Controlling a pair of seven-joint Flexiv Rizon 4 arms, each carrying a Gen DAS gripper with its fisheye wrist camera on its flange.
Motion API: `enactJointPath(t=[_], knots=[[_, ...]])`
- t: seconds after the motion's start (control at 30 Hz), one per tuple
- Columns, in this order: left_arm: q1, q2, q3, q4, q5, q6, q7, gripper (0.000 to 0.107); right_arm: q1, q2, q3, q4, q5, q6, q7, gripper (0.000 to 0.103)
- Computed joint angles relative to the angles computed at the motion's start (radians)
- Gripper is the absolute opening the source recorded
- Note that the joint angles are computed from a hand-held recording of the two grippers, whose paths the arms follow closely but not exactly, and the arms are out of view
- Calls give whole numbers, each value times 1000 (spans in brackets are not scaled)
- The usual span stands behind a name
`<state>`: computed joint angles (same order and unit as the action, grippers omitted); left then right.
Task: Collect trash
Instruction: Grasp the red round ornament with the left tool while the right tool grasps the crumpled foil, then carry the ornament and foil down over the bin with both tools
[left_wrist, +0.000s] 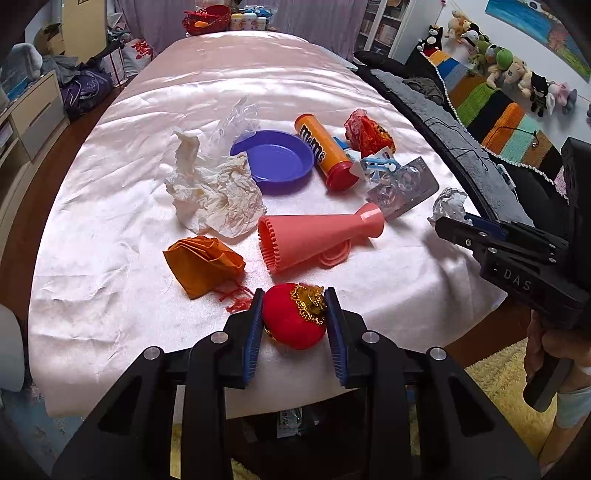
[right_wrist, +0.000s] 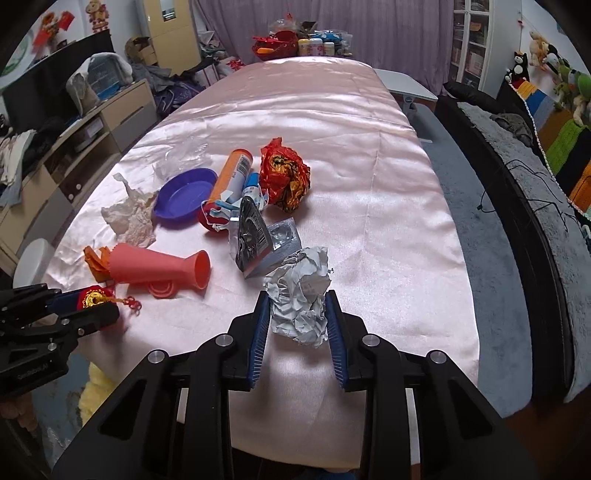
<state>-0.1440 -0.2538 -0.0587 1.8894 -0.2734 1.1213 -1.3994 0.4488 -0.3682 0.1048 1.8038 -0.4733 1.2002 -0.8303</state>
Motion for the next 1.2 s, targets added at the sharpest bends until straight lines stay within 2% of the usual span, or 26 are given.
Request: enactJointPath(t=[0.17, 0.33, 0.67, 0.77, 0.87, 1.2], knots=[[-16, 76, 15, 42, 33, 29, -28, 30, 19, 72, -28, 63, -77, 22, 84, 31], [-27, 159, 20, 93, 48, 49, -53, 30, 5, 136, -8, 116, -127, 49, 129, 31], [-52, 300, 22, 216, 28, 82, -37, 30, -21, 244, 48, 229, -198, 112, 213, 31], [-64, 324, 24, 256, 2, 89, -27, 30, -23, 250, 70, 247, -179, 119, 214, 31], [-82, 335, 31, 303, -71, 98, 11, 30, -17, 249, 89, 262, -144, 125, 199, 31], [-84, 315, 26, 378, -82, 59, 15, 30, 23, 204, 130, 276, 5, 80, 136, 31]])
